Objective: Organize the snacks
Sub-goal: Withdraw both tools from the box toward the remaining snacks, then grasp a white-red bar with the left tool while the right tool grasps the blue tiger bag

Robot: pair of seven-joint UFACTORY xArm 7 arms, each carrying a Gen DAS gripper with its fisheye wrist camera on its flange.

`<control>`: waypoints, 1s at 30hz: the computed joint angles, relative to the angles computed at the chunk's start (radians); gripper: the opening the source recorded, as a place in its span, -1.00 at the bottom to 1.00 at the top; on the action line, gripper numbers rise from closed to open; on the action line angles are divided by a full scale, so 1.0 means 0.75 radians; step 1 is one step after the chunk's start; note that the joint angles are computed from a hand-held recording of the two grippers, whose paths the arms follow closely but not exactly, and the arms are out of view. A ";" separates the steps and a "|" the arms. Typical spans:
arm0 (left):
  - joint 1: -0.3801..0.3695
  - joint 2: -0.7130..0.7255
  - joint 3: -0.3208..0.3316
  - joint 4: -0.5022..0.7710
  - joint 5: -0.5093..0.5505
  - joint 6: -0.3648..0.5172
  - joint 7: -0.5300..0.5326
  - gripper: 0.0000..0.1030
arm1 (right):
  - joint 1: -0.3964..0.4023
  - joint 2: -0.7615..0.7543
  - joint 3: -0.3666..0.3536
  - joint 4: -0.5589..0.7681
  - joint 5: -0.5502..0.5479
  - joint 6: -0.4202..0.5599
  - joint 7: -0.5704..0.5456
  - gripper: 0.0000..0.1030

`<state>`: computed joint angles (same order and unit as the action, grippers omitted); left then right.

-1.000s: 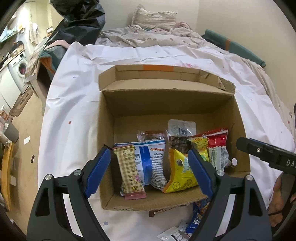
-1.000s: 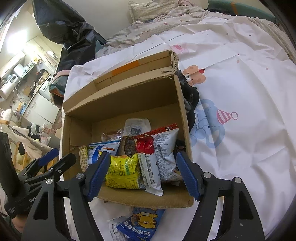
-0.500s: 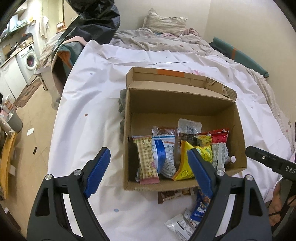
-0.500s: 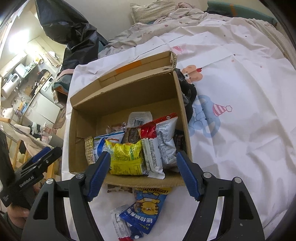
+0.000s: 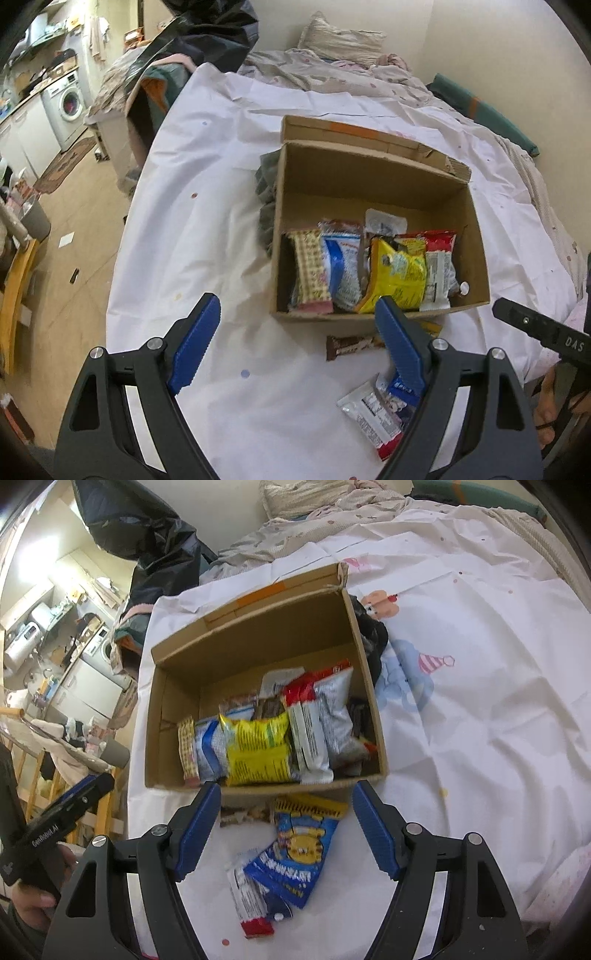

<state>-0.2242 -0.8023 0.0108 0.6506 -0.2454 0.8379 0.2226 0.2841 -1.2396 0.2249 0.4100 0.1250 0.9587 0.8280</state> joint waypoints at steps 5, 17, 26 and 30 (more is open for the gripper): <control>0.030 -0.046 0.001 -0.041 0.016 0.051 -0.037 0.62 | 0.028 -0.037 0.032 -0.013 0.022 0.062 0.047 0.48; -0.052 -0.013 -0.058 -0.144 -0.055 0.315 -0.137 0.62 | 0.023 -0.082 -0.024 -0.101 0.105 0.133 0.191 0.48; -0.175 -0.033 -0.237 -0.272 -0.046 0.346 -0.346 0.62 | 0.001 -0.153 -0.058 -0.134 0.104 0.174 0.200 0.48; -0.215 -0.019 -0.242 -0.280 0.015 0.363 -0.362 0.34 | -0.005 -0.159 -0.069 -0.137 0.111 0.169 0.186 0.48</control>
